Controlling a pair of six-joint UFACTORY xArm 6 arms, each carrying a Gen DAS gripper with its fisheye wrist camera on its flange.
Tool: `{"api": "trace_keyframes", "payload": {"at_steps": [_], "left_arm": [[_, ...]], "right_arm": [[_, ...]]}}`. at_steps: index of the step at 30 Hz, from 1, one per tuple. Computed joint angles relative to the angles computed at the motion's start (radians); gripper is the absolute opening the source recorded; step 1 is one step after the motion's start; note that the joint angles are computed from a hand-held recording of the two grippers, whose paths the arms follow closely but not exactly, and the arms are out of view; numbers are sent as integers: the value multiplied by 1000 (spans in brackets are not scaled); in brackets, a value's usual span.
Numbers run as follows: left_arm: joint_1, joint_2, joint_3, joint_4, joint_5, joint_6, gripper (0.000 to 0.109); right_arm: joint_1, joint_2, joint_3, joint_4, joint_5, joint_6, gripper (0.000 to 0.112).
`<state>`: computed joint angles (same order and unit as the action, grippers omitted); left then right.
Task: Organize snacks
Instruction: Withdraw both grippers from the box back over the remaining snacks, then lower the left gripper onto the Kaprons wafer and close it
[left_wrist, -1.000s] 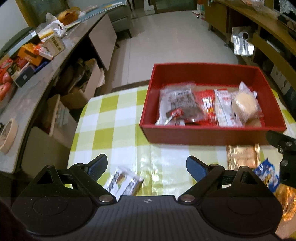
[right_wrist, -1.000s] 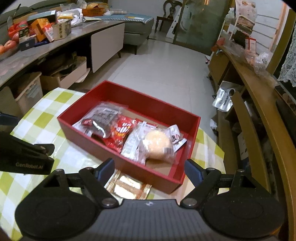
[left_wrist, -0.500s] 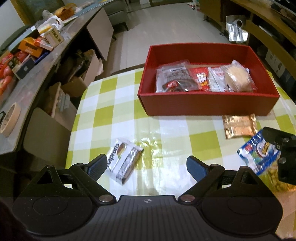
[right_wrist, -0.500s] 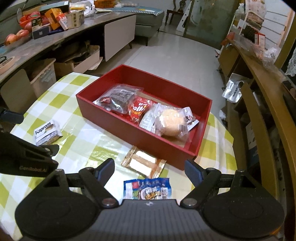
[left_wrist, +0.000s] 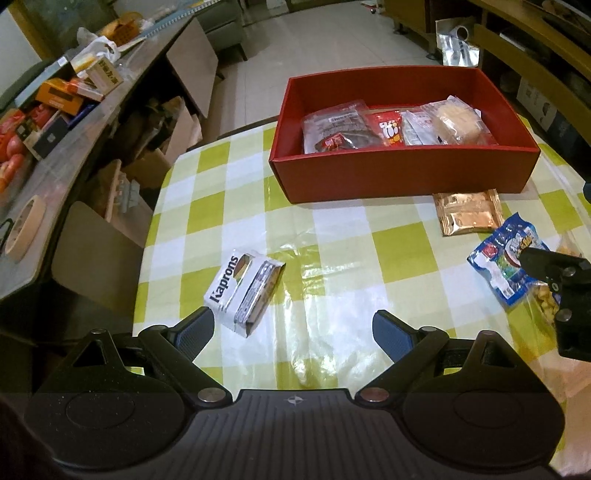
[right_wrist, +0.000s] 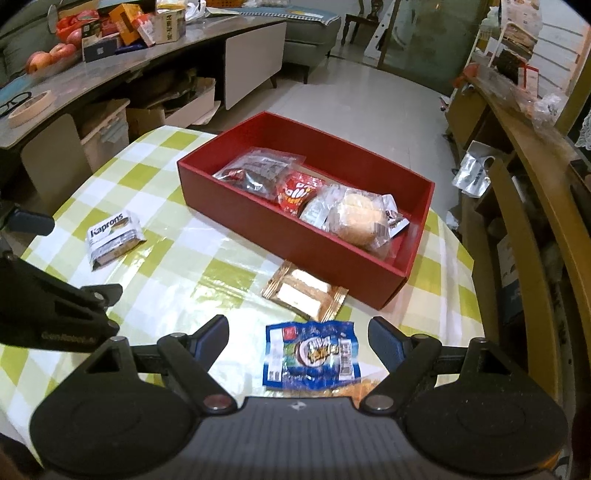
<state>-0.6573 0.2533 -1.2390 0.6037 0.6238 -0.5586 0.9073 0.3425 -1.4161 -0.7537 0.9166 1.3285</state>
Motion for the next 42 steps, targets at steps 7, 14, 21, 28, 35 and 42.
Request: {"api": "trace_keyframes", "payload": {"at_steps": [7,14,21,28,35,42], "left_arm": [[6,-30,50,27,-34,9,95],[11,-26,54,25,-34,27,95],[9,-15,54,74,-22,14,96],[0,-11,56,172,-11,-36,95],[-5,3,39,184,16,-50,95],[31,33,6,-31,22,91,95]], "right_arm": [[9,4,1,11,0,-17,88],[-1,20,-4,40,0,-37,88],[-8,23,1,57,-7,-49,88],[-13,30,6,79,-18,-74,88],[-15,43,-4,98,-13,-98,88],[-26,34,15,114,-26,-95,88]]}}
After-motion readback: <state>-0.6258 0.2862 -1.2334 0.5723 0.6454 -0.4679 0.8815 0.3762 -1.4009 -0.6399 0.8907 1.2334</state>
